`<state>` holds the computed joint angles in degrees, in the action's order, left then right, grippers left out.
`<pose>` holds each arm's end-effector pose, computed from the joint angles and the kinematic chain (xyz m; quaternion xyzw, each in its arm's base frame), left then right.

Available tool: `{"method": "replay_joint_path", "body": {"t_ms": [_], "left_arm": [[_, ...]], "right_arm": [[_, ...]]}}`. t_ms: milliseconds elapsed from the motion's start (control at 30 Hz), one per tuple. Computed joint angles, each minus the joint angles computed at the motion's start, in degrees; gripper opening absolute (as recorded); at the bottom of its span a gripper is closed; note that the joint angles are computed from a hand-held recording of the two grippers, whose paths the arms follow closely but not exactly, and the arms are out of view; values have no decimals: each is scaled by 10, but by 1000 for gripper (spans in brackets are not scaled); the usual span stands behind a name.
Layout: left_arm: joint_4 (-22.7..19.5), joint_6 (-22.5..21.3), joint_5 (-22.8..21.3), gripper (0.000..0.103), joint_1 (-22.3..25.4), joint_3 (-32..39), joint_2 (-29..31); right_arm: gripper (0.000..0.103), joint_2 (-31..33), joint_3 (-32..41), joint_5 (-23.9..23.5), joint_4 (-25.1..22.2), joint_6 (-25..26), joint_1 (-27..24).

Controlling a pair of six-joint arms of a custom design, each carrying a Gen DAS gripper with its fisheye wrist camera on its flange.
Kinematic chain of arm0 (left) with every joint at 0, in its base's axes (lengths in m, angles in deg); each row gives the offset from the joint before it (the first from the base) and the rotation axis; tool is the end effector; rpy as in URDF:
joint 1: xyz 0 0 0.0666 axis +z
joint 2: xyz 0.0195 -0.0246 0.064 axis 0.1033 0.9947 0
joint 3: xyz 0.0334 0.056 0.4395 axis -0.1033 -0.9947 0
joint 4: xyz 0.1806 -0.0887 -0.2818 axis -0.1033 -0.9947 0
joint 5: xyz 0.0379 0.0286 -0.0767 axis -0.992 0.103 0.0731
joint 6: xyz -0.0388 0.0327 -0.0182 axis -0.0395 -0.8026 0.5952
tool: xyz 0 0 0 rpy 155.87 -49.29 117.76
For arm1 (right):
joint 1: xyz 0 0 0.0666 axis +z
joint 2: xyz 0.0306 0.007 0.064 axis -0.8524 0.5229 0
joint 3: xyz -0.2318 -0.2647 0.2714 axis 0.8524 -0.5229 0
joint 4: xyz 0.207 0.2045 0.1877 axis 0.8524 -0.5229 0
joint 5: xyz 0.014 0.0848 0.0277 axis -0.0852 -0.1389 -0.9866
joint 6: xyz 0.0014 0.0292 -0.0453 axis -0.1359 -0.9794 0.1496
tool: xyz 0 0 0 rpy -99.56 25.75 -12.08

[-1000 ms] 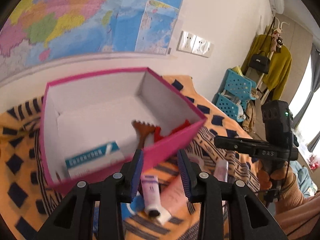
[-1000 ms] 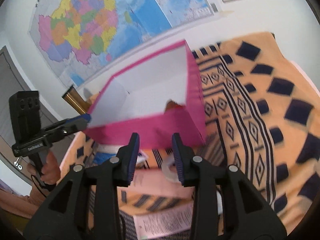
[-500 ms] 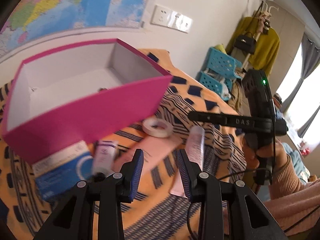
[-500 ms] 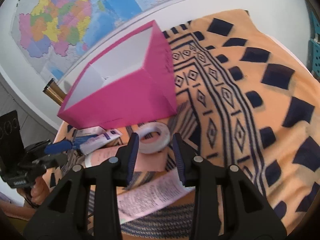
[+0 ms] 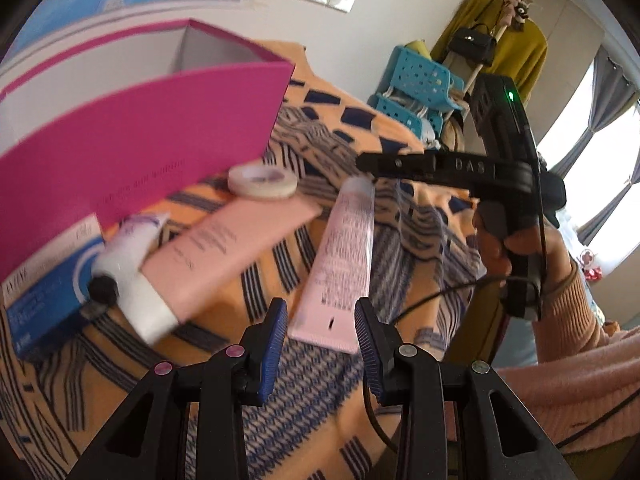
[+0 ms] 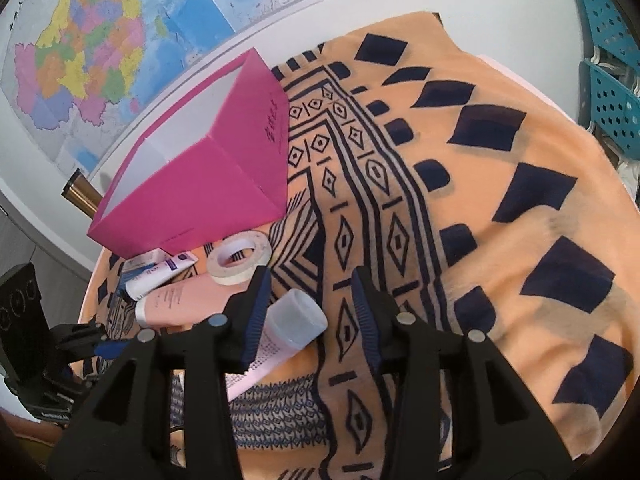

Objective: Organize rigid objects
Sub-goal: 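Move the right gripper to the white tape roll and grip its rim, then carry the tape roll into the pink box and open the right gripper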

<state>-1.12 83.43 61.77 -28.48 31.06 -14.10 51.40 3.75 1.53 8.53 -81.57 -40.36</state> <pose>0.2807 -0.1992 0.4148 0.1583 0.9245 -0.2120 0.2745 0.3928 0.1420 0.4083 -0.1008 0.9151 0.2660 0.2857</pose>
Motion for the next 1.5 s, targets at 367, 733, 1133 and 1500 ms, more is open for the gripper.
{"method": "replay_joint_path", "body": {"t_ms": [367,733,1133,1500], "left_arm": [[-7,21,-35,35,26,-13,-31],[6,16,-29,35,52,24,-1],[-20,-13,-7,35,61,106,101],[-4,7,30,35,71,111,122]], "right_arm": [[45,15,14,-30,9,12,21],[45,75,75,-21,-28,36,54],[28,125,122,-22,-86,71,60],[18,109,107,4,-60,85,70]]}}
